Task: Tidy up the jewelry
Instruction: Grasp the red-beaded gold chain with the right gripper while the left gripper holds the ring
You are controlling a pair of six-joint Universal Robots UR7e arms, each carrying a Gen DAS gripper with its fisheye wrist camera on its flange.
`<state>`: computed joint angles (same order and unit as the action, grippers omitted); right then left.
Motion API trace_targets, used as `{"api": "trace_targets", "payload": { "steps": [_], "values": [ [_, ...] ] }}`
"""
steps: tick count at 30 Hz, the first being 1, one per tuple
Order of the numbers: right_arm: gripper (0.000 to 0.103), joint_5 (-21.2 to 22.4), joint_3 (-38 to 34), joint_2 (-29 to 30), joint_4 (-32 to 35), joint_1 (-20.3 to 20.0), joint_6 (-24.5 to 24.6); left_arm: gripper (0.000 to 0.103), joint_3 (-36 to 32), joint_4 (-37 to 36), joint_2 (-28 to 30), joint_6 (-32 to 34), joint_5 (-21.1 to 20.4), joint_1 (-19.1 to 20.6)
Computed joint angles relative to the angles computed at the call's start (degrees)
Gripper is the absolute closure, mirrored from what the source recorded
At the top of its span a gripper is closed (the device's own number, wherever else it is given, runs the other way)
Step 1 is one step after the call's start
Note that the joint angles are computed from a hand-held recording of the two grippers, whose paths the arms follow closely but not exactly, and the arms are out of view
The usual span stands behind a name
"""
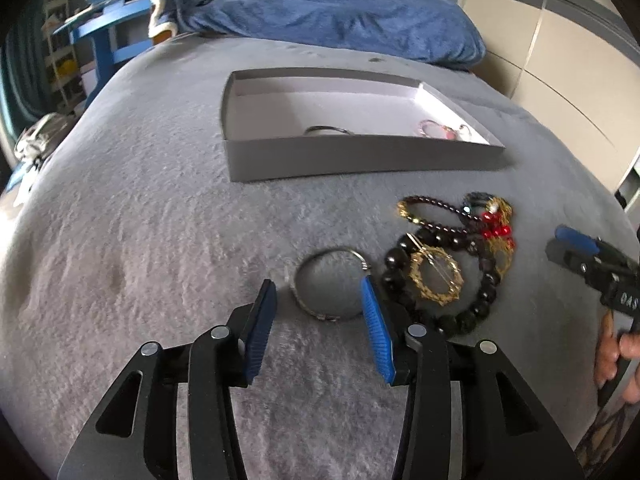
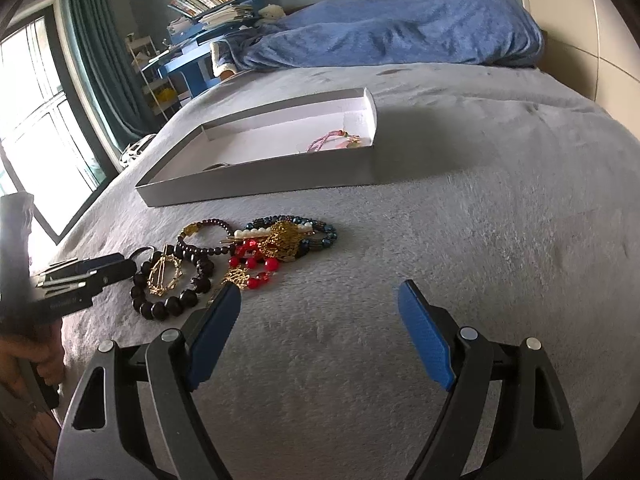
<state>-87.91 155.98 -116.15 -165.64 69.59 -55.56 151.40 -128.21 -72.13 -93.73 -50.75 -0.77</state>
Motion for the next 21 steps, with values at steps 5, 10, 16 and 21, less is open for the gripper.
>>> {"api": "trace_targets", "payload": {
  "steps": [5, 10, 16, 21],
  "values": [
    [0.023, 0.19, -0.16, 0.02, 0.68, 0.06, -0.51, 0.058, -1.36, -1.79, 3.15, 3.9, 0.42, 1.08],
    [0.023, -0.16, -0.26, 0.1, 1.41, 0.5, -1.18, 0.057, -2.2, -2.2, 4.42, 6.52, 0.74, 2.98],
    [0.023, -0.65, -0.1, 1.06, 0.49, 1.44, -0.69, 0.058, -1.63, 1.55, 2.27, 4.0, 0.78, 1.5],
    [0.023, -1.0, 0.0, 3.4, -2.17, 3.44, 0.49, 0.058, -0.02, 7.31, -2.73, -2.18, -0.63, -0.02]
  ]
}}
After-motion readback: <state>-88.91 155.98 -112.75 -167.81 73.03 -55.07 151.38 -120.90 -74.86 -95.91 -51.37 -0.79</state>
